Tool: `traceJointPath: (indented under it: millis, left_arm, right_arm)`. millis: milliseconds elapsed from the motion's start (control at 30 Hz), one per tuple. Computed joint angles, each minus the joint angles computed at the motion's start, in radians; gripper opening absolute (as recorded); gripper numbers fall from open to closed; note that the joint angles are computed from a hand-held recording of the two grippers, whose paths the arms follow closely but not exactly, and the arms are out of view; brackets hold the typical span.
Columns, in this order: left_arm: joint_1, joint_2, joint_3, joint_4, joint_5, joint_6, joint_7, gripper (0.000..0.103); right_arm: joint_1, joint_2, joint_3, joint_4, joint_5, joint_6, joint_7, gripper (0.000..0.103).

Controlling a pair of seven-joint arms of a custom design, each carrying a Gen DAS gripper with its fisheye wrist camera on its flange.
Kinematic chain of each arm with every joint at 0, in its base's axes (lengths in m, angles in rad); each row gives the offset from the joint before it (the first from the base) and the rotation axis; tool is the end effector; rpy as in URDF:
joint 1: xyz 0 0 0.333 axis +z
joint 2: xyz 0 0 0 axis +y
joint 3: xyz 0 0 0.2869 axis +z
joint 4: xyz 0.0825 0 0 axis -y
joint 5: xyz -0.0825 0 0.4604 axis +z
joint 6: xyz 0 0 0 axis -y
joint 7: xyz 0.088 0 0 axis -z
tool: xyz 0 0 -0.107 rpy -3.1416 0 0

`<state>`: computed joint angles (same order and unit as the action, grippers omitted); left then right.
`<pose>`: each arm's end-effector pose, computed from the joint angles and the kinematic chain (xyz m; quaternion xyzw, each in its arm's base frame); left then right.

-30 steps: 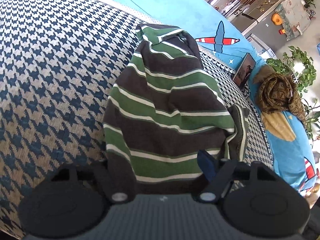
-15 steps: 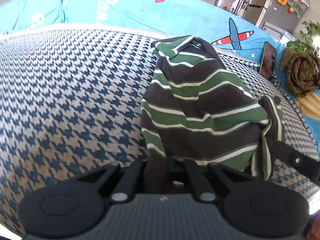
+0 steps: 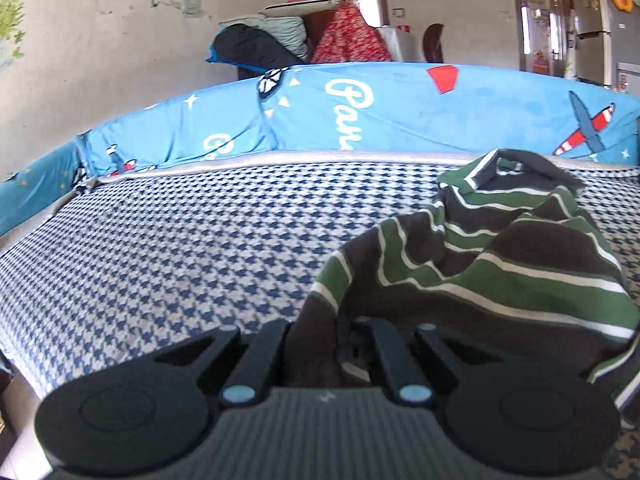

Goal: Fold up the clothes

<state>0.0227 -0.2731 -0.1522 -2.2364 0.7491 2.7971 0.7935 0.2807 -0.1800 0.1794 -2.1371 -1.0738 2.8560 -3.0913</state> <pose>0.5838 -0.1121 0.5101 -0.6379 0.6193 -0.2610 0.3760 0.5289 0.3196 0.5056 -0.5332 0.6751 -0.2515 0.4435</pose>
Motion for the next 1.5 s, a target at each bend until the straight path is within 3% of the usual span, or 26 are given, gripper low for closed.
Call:
traceJointPath:
  millis: [167, 233, 300, 367, 433, 567, 700, 867, 1000, 1133, 1300, 1433, 1500]
  left_arm:
    - [0.034, 0.005, -0.002, 0.011, 0.026, -0.121, -0.059, 0.002]
    - [0.024, 0.017, 0.014, 0.022, -0.016, -0.167, -0.028, 0.005]
    - [0.023, 0.014, 0.020, 0.022, -0.035, -0.190, -0.033, 0.018]
    - [0.029, 0.005, 0.019, 0.015, -0.035, -0.204, -0.067, 0.044]
    - [0.035, -0.006, 0.019, 0.007, -0.031, -0.206, -0.106, 0.052]
    - [0.071, -0.055, 0.008, -0.039, 0.051, -0.100, -0.249, 0.070]
    - [0.057, -0.076, 0.020, -0.063, 0.038, -0.031, -0.215, 0.071]
    - [-0.018, -0.044, 0.078, -0.058, -0.153, 0.007, -0.015, 0.073]
    - [-0.027, -0.027, 0.064, -0.055, -0.197, 0.006, 0.055, 0.077]
    - [-0.031, -0.013, 0.055, -0.052, -0.215, -0.001, 0.098, 0.083]
    - [-0.045, 0.012, 0.058, -0.036, -0.266, -0.053, 0.155, 0.084]
    - [-0.048, 0.017, 0.062, -0.041, -0.306, -0.060, 0.180, 0.086]
    - [-0.049, 0.016, 0.065, -0.045, -0.321, -0.057, 0.190, 0.087]
  right_arm:
    - [0.012, 0.021, -0.002, 0.017, 0.029, -0.012, -0.026, 0.043]
    - [0.018, 0.030, -0.006, 0.022, 0.044, -0.007, -0.039, 0.043]
    - [0.027, 0.042, -0.012, 0.030, 0.077, -0.006, -0.074, 0.043]
    - [0.036, 0.055, -0.016, 0.038, 0.108, -0.006, -0.109, 0.043]
    - [0.045, 0.066, -0.022, 0.043, 0.142, 0.001, -0.147, 0.043]
    - [0.059, 0.085, -0.028, 0.053, 0.197, 0.011, -0.213, 0.044]
    - [0.063, 0.093, -0.029, 0.057, 0.204, 0.021, -0.217, 0.047]
    - [0.061, 0.100, -0.039, 0.054, 0.219, 0.082, -0.192, 0.049]
    - [0.051, 0.107, -0.047, 0.041, 0.255, 0.203, -0.151, 0.050]
    - [0.003, 0.120, -0.027, 0.060, 0.117, 0.313, 0.038, 0.050]
    - [-0.005, 0.160, -0.029, 0.115, -0.009, 0.380, 0.183, 0.055]
    - [0.033, 0.187, -0.052, 0.136, 0.068, 0.368, 0.114, 0.056]
    - [0.049, 0.198, -0.074, 0.158, -0.008, 0.369, 0.196, 0.056]
